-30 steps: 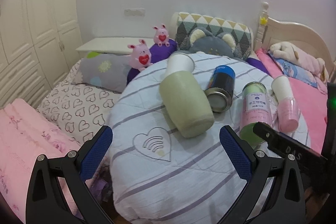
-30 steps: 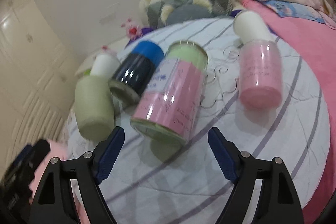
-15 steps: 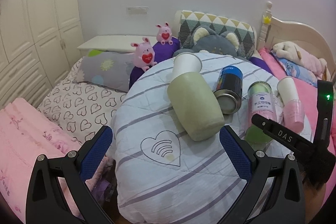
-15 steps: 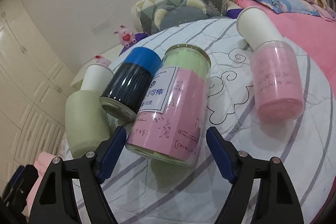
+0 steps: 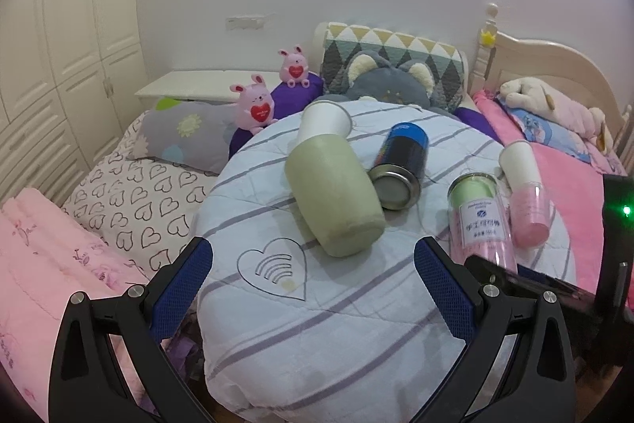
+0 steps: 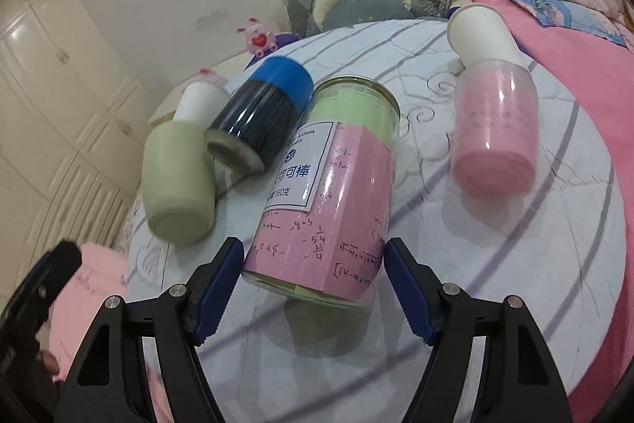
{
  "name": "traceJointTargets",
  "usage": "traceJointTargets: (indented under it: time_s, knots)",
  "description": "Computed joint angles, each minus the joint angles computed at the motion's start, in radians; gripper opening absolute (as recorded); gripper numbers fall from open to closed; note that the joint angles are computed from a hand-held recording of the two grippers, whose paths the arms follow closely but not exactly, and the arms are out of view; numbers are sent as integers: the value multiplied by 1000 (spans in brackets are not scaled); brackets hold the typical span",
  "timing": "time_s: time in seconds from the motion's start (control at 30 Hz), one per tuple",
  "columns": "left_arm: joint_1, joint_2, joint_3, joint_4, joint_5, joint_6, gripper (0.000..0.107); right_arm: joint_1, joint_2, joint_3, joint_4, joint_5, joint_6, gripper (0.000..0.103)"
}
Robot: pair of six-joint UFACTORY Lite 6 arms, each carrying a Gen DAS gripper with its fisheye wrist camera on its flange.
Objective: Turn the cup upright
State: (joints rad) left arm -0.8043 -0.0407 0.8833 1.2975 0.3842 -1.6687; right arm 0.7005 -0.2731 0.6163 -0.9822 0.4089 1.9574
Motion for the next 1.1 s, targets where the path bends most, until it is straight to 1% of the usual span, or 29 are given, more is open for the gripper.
traceJointTargets:
  time_s: [0.27, 0.47, 0.57, 0.67, 0.73, 0.8, 0.87, 1.0, 1.1]
  knots:
    - [-97, -15, 2, -69, 51, 24, 103, 128, -129, -68, 125, 78, -95, 74]
    - [-170, -12, 14, -112, 108, 25, 103, 229, -235, -131, 154, 146, -80, 74]
    - [-197, 5, 31, -126, 137, 24, 103, 236, -267, -161, 149, 137, -69, 74]
    - [-208, 16, 45, -153, 142, 40, 103, 204, -288, -197, 119, 77, -50, 76]
    - [-220, 26, 59, -167, 152, 48, 103, 187, -327, -224, 117, 48, -47, 79]
    - [-238, 40, 79, -179, 168, 54, 103, 190, -363, -240, 118, 42, -45, 81]
    - [-248, 45, 92, -190, 172, 63, 103, 206, -386, -238, 138, 74, -72, 81]
    - [-268, 83, 143, -216, 178, 84, 103, 258, -495, -266, 135, 152, -77, 81]
    - [-286, 135, 201, -235, 188, 109, 103, 309, -572, -271, 147, 275, -102, 81]
